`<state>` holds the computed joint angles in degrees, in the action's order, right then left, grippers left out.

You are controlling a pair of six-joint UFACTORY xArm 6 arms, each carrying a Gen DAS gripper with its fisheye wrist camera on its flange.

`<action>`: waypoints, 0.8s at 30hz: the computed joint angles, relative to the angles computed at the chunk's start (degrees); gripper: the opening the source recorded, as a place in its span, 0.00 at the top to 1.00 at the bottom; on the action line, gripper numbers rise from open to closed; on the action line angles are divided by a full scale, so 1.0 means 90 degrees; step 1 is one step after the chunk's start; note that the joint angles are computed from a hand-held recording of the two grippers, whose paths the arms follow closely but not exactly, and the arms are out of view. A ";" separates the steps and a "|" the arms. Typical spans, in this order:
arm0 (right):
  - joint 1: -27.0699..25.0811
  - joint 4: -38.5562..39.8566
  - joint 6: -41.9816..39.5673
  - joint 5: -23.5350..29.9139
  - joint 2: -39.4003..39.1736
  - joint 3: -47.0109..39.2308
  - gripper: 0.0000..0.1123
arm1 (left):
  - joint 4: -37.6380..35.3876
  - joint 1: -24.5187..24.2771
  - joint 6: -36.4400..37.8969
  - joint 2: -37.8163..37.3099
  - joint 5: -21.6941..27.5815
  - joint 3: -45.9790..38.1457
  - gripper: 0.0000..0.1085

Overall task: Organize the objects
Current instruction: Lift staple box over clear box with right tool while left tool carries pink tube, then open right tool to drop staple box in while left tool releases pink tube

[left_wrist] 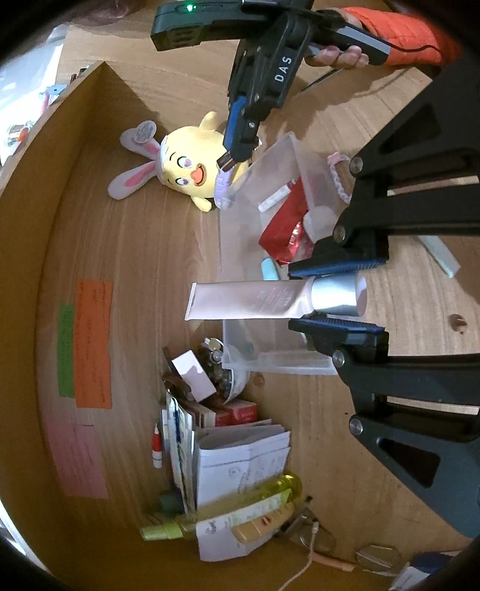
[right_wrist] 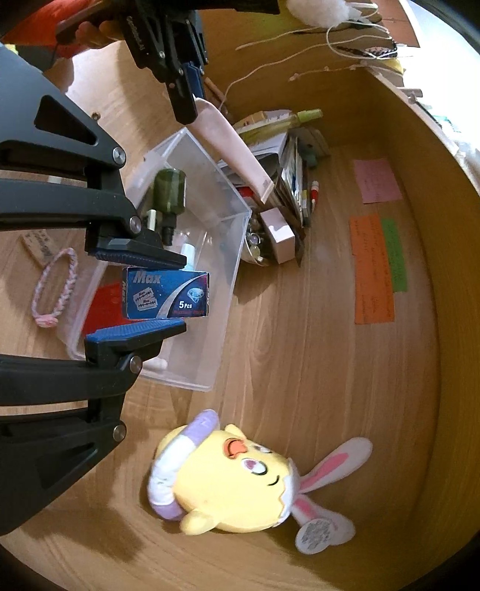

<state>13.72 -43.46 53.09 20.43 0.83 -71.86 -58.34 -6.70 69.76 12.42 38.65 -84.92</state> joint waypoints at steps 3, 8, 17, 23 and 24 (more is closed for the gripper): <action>0.0020 0.0155 -0.0276 0.0152 0.0222 -0.0281 0.78 | 0.0136 -0.0066 -0.0180 0.0209 0.0000 -0.0266 0.80; 0.0006 0.0384 -0.0555 0.0318 0.0558 -0.0583 0.78 | 0.0425 -0.0157 -0.0563 0.0549 0.0049 -0.0657 0.80; -0.0087 0.1080 -0.1087 0.0478 0.1034 -0.0823 0.78 | 0.1110 -0.0247 -0.1456 0.1242 0.0196 -0.1403 0.80; -0.0110 0.1492 -0.1408 0.0580 0.1198 -0.0911 0.78 | 0.1300 -0.0261 -0.1656 0.1469 0.0377 -0.1638 0.80; -0.0104 0.1493 -0.1417 0.0629 0.1230 -0.0941 0.78 | 0.1325 -0.0267 -0.1673 0.1492 0.0395 -0.1657 0.80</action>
